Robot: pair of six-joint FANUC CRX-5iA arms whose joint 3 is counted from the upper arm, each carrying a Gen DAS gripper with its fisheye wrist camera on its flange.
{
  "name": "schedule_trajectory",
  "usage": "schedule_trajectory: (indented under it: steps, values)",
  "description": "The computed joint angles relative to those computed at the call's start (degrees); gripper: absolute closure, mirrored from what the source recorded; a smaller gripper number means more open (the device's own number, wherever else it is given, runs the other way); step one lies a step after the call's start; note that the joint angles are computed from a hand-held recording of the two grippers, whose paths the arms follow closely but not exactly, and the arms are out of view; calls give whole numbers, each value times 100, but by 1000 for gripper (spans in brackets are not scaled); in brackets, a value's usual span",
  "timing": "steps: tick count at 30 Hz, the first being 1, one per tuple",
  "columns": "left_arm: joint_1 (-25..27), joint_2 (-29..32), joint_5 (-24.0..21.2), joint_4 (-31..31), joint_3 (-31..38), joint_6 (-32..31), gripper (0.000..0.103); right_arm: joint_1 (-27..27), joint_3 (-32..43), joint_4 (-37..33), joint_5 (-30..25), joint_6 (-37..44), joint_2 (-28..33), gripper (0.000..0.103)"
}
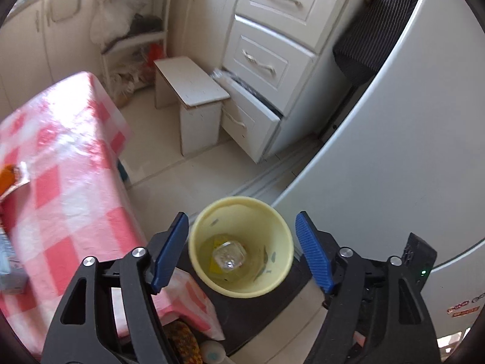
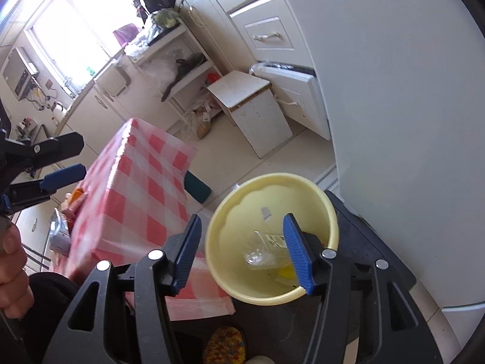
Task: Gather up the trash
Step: 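Bring both tools back over the table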
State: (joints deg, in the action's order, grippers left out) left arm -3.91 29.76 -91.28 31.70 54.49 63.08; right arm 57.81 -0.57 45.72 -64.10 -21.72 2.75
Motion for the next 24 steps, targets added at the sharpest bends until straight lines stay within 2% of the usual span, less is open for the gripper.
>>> schedule_trajectory:
  steps: [6,16,24]
  values:
    - [464,-868,819,-52,-915,-489,22,57,629,448,12,360,333,43]
    - [1406,-1452,1339,93,-1520,-725,19,157,2167,634,57,1573,1189,38]
    - [2132,-1648,1549,292,-1774,-704,17,121,4231,432,206,2944,2393,31]
